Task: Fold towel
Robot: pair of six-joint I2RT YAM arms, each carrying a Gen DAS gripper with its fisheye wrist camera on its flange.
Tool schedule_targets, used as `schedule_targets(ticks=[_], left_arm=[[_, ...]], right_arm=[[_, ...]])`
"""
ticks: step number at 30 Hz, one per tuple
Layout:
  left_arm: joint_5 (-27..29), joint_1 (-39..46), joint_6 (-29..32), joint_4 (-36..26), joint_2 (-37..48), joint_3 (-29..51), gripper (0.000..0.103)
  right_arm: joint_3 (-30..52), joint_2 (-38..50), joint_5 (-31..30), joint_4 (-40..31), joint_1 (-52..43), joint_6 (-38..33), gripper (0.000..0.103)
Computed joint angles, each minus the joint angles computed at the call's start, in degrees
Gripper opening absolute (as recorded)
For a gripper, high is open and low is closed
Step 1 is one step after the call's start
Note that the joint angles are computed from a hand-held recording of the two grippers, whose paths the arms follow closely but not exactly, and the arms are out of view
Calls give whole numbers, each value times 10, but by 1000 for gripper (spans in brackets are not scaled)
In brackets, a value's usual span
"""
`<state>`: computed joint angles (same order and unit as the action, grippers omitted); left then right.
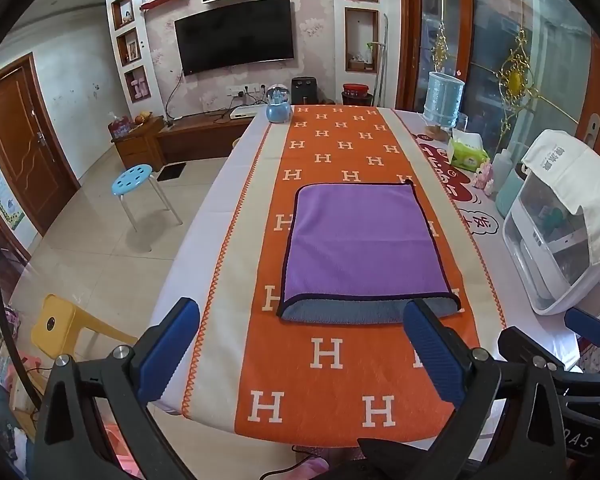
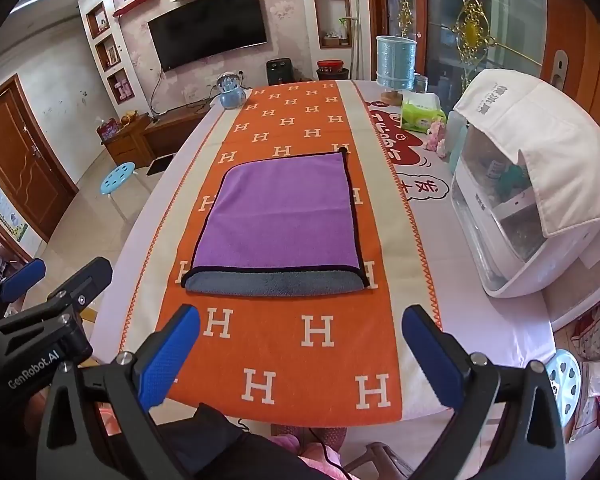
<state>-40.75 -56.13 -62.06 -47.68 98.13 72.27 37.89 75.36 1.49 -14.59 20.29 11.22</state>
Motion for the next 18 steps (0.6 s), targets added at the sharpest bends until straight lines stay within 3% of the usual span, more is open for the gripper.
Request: schedule_targets(ticks=[18], left_arm=[[16,17,13,-1,4,12,101]], right_arm=[[15,13,-2,-5,-5,-3,101]])
